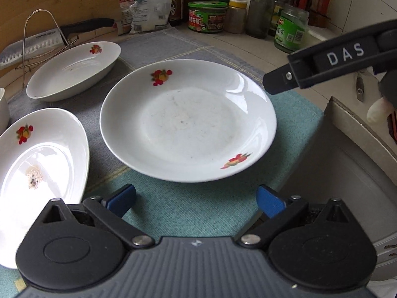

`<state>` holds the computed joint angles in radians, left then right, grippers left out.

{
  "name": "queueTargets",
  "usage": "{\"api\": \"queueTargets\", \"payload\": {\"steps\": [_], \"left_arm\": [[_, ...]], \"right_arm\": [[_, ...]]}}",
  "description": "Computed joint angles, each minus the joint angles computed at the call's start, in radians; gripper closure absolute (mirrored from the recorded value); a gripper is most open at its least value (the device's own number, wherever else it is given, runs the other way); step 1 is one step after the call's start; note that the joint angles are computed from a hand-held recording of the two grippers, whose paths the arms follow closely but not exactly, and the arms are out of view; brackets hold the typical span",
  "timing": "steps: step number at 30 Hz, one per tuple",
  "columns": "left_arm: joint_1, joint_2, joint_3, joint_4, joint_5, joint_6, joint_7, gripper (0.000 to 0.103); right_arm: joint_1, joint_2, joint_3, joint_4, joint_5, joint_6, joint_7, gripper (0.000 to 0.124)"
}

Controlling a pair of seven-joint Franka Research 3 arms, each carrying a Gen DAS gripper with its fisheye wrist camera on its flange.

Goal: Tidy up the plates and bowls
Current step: 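Move the right gripper to the large white fruit-print plate and grasp its rim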

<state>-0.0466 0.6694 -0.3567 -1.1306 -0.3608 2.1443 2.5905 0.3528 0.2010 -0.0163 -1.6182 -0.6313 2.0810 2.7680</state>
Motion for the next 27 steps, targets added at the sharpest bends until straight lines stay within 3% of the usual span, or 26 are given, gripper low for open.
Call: {"api": "queueTargets", "payload": {"steps": [3,8,13,17,21,27], "left_arm": [[-0.007,-0.03,0.0,-0.07,0.003,0.095,0.013,0.0],[-0.012,-0.047,-0.005,-0.117,-0.006,0.169,-0.027,0.0],[0.019,-0.077,-0.043,-0.208,-0.062,0.282,-0.004,0.0],[0.03,-0.094,-0.057,-0.253,-0.094,0.343,0.003,0.0],[0.019,-0.095,-0.053,-0.26,-0.084,0.374,-0.033,0.0],[0.048,-0.09,-0.09,-0.275,-0.112,0.4,0.01,0.0]], "right_arm": [[-0.025,-0.003,-0.005,-0.025,0.031,0.063,-0.051,0.021],[-0.086,0.005,-0.019,-0.077,0.121,0.248,-0.181,0.021],[-0.174,0.043,-0.01,-0.098,0.377,0.417,-0.492,0.021],[-0.222,0.084,0.009,-0.067,0.577,0.453,-0.759,0.021],[-0.24,0.134,0.013,-0.002,0.704,0.417,-0.939,0.021],[-0.205,0.194,-0.023,0.096,0.698,0.333,-1.015,0.021]]}}
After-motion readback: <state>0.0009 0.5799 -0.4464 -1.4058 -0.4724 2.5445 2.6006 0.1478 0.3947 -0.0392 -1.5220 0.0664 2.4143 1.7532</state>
